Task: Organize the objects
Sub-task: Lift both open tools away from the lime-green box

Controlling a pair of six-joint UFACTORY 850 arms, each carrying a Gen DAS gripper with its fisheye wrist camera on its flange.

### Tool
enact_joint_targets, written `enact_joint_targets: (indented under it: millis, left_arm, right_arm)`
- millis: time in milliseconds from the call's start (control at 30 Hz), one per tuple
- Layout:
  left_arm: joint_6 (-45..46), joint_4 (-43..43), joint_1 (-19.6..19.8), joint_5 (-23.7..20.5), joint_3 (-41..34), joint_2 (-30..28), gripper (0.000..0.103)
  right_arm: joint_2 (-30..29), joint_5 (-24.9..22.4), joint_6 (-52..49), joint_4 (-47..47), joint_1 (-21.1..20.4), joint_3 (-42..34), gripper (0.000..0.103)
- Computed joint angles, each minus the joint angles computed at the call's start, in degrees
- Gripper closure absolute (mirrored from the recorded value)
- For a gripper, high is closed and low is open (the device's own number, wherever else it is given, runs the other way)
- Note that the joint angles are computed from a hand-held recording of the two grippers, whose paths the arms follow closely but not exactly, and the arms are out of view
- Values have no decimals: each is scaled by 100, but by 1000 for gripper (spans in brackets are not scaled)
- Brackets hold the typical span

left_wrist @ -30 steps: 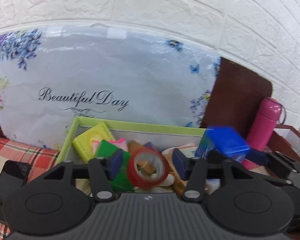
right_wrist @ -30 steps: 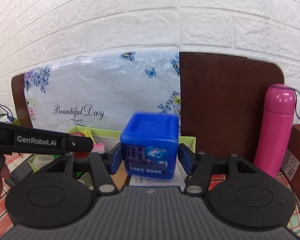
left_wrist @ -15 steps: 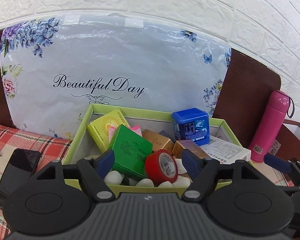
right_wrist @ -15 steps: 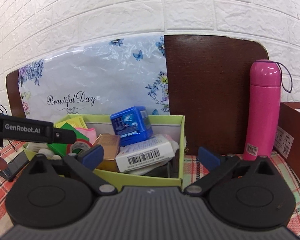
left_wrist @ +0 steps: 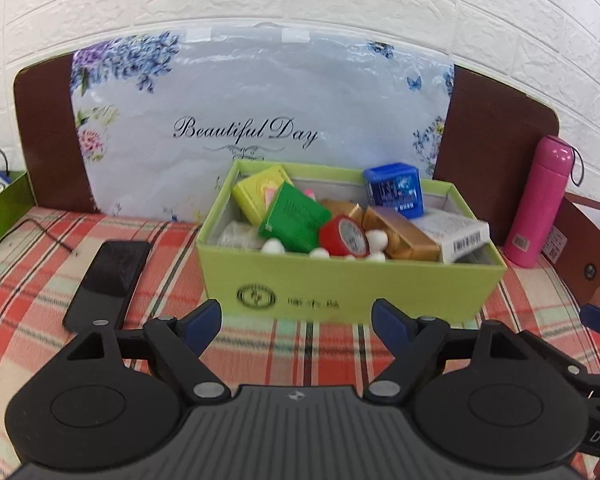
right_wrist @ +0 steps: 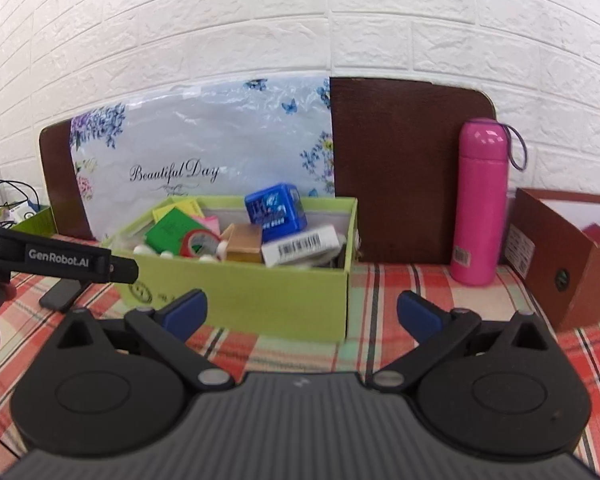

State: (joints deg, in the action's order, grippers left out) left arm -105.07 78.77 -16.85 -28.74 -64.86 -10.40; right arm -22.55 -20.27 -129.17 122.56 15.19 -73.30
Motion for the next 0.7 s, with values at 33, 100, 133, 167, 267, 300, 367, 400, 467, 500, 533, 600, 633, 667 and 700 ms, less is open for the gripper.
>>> enact_joint_targets:
  millis: [33,100,133,167,267,300,367,400,467,500,533,600,633,667,700]
  left_arm:
    - [6,-43,-51,-59,73,51,18]
    - [163,-191,-156,-183,180,133,18]
    - [217,-243,-207,-255,230,174,18]
    - [237,-288,-267,-337,286,219,18]
    - [120,-299,-375,-413,499,396,18]
    - [121,-337,-395,-420,554,449,18]
    - [115,-389,-439,-463,652,547,18]
    - [84,-373,-465,-499,695,594,18]
    - [-10,-311,-503,-555,782,688,18]
    - [-69,-275,-519,-564,821,733,17]
    - [-91,-264,-540,-580,855,777,17]
    - [-66,-265,-594,-654,890,815,17]
    - [-43,-266,-616,-682,903,829,17]
    - [-58,-237,-639,-695,929,850,17]
    - [-123,-165,-666,-698,967,878,17]
  right_arm:
    - [99,48,225,-202,-1,116,0]
    - [254,102,615,-626,-3,301,0]
    - [337,124,637,-712,1,410,0]
    - [414,145,526,-678,14,515,0]
    - [593,195,98,-383,59,765,0]
    - [632,194,30,-298,66,816,0]
    - [693,212,-113,-104,83,887,0]
    - [726,222,-208,-7,92,919,0]
    - [802,210,-433,210,103,994,0]
    - [839,189,-503,273,104,1033,0]
    - [876,165,-562,329,103,1074,0]
    - [939,155,-634,415,109,1144,0]
    - [961,153,-645,427,109,1168,0]
    - [992,152,-684,468,113,1203,0]
    - [1019,148,-725,510,115,1233,0]
